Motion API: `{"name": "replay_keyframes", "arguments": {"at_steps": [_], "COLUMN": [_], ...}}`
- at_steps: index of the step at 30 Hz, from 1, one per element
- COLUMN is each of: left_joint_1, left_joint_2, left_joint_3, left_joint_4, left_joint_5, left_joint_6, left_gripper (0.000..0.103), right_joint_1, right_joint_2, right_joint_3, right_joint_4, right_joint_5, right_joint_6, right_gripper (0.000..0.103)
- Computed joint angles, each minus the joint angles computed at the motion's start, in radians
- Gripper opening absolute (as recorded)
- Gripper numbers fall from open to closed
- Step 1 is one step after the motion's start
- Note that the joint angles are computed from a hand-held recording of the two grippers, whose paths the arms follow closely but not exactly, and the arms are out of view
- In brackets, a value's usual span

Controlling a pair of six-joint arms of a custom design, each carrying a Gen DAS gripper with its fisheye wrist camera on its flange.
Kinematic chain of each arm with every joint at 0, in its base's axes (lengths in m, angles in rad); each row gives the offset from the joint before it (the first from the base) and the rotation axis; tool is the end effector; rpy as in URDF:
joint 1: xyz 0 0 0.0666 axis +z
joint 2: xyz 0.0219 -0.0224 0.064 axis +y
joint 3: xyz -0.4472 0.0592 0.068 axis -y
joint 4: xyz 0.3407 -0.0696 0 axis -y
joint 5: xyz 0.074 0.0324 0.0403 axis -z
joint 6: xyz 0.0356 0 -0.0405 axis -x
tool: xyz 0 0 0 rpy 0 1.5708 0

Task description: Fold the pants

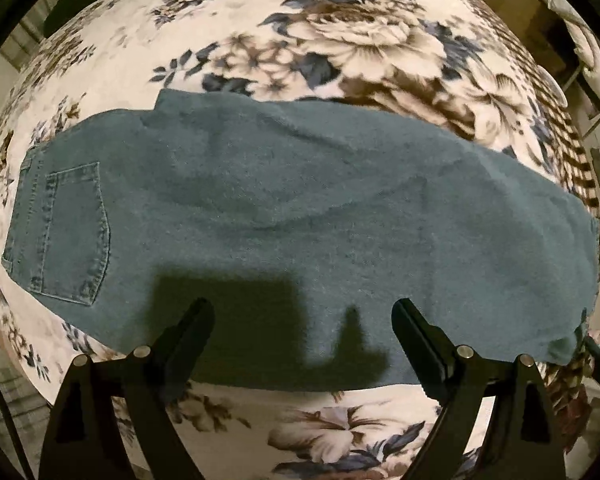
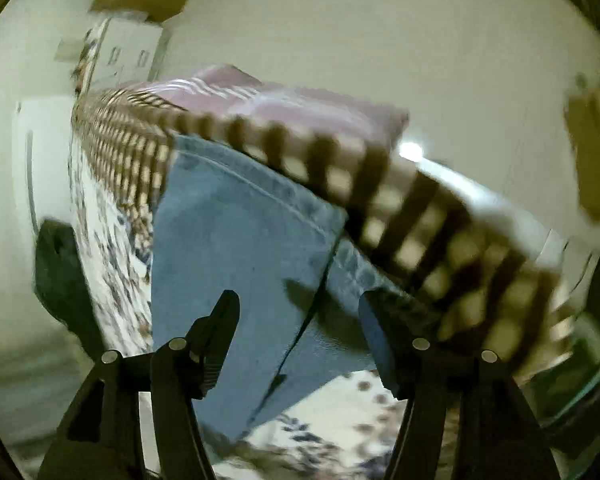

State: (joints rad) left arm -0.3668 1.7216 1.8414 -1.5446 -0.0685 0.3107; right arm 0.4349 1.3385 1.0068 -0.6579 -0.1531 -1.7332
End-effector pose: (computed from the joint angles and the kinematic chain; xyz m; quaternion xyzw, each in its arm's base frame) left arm 0.4771 -0.1811 0.4948 0.0255 0.9964 0.0080 0.0801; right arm 0.3307 0.1592 0.3791 0.5600 0.7742 0.2868 0.0689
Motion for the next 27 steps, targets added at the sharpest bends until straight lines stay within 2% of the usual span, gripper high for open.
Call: {"name": "replay_keyframes", "arguments": {"at_steps": [2, 3, 4, 5, 6, 8, 10, 14, 17, 18, 20, 22, 23, 24, 25, 26, 27], "left_joint_1": [0.003, 0.003, 0.002, 0.002, 0.001, 0.001, 0.001, 0.003, 0.004, 0.004, 0.008, 0.011, 0.014, 0.016, 0.018, 0.021, 0.021], "left_joint_2": [0.002, 0.001, 0.000, -0.001, -0.002, -0.005, -0.009, -0.019, -0.024, -0.025, -0.025, -0.026, -0.025, -0.026, -0.024, -0.022, -0.022], "left_joint_3": [0.000, -0.001, -0.001, -0.002, -0.004, -0.010, -0.015, -0.018, -0.014, -0.014, -0.012, -0.015, -0.014, -0.017, -0.016, -0.014, -0.012], "left_joint_4": [-0.004, -0.003, -0.002, 0.000, 0.001, 0.004, 0.004, 0.002, 0.003, 0.004, 0.003, 0.004, 0.004, 0.006, 0.005, 0.002, 0.001], "left_joint_5": [0.005, 0.000, -0.007, -0.010, -0.016, -0.015, -0.014, -0.005, -0.003, -0.002, 0.001, 0.005, 0.007, 0.007, 0.010, 0.014, 0.016], "left_joint_6": [-0.001, -0.003, -0.006, -0.009, -0.013, -0.015, -0.018, -0.024, -0.030, -0.031, -0.035, -0.036, -0.036, -0.036, -0.037, -0.037, -0.035], "left_gripper": [0.091, 0.091, 0.091, 0.091, 0.091, 0.091, 0.091, 0.091, 0.091, 0.091, 0.091, 0.091, 0.091, 0.091, 0.091, 0.091, 0.091], "right_joint_1": [0.019, 0.025, 0.032, 0.035, 0.042, 0.064, 0.085, 0.140, 0.199, 0.215, 0.243, 0.245, 0.227, 0.214, 0.203, 0.203, 0.205], "right_joint_2": [0.031, 0.039, 0.045, 0.060, 0.073, 0.089, 0.082, 0.016, 0.004, 0.000, -0.020, -0.036, -0.039, -0.039, -0.034, -0.048, -0.062], "right_joint_3": [-0.032, -0.049, -0.059, -0.049, -0.023, 0.049, 0.092, 0.172, 0.253, 0.258, 0.239, 0.167, 0.103, 0.064, 0.043, 0.021, 0.021], "right_joint_4": [0.068, 0.108, 0.139, 0.144, 0.113, 0.008, -0.054, -0.162, -0.296, -0.315, -0.348, -0.300, -0.256, -0.229, -0.235, -0.244, -0.258], "right_joint_5": [0.030, 0.048, 0.075, 0.113, 0.141, 0.202, 0.259, 0.382, 0.443, 0.450, 0.438, 0.338, 0.209, 0.133, 0.064, 0.037, 0.055], "right_joint_6": [-0.054, -0.073, -0.082, -0.070, -0.046, -0.004, 0.009, -0.026, -0.038, -0.050, -0.086, -0.111, -0.127, -0.131, -0.136, -0.159, -0.159], "right_gripper": [0.065, 0.061, 0.053, 0.027, 0.019, 0.012, 0.009, 0.007, 0.007, 0.007, 0.007, 0.007, 0.013, 0.025, 0.027, 0.028, 0.036]}}
